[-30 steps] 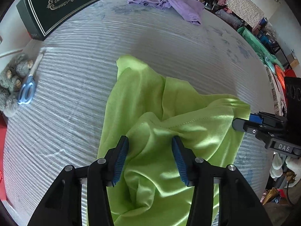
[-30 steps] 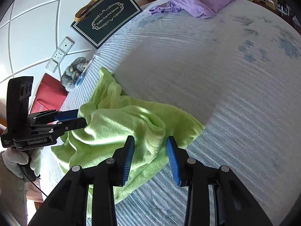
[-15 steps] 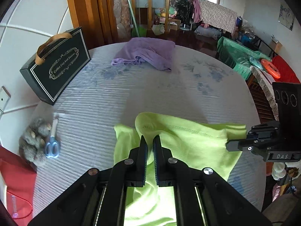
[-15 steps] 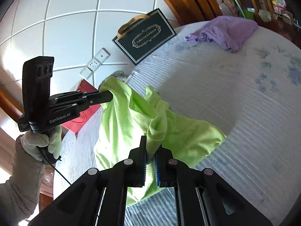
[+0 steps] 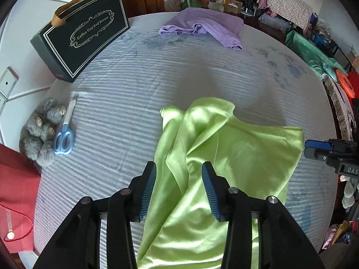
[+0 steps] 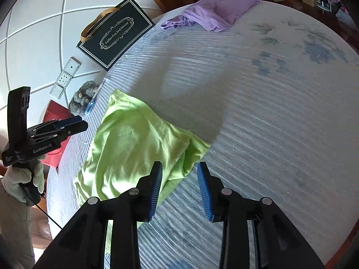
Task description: Fold clothes
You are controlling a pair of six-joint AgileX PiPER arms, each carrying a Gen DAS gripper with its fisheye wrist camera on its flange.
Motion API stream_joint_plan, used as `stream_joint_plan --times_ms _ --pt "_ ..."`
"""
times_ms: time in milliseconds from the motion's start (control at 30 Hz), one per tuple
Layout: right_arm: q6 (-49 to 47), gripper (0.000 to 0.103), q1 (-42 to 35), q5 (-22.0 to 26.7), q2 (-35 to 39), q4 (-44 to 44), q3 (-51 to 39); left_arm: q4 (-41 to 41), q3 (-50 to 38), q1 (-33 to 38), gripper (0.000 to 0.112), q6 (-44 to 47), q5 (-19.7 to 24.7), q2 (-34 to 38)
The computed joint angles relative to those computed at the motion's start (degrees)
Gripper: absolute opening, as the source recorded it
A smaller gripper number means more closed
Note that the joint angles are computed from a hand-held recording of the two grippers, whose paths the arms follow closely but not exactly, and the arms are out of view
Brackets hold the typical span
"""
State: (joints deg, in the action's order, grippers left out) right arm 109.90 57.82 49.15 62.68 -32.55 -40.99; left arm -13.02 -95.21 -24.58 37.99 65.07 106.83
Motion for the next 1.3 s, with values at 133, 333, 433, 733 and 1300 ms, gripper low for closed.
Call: stream_joint_plan --times_ms 133,333,433,733,1300 --pt "-0.7 0.034 0.8 0.3 -0.2 0.3 -0.4 -0.8 3.8 0.6 0.043 0.5 -0.5 -0.9" --pt "-4.9 0.034 0.2 -2.5 0.5 2.1 -0.7 2.1 8.2 -2.0 0.014 -2.4 -5.8 -1.4" --pt "-10.5 0.029 -3.0 -6.4 1.3 3.7 -0.4 3.5 7.7 -1.0 0.004 -5.6 -6.4 -1.2" --pt "-26.4 0.028 -14.1 -10.6 6.2 14.0 -1.2 0.1 7.5 4.0 0.016 -6.8 -4.0 -2.9" --pt "5.2 0.098 22.2 11.2 -6.6 -16.0 -7.2 -4.7 44.6 17.0 0.048 -18.1 -5.1 -44.1"
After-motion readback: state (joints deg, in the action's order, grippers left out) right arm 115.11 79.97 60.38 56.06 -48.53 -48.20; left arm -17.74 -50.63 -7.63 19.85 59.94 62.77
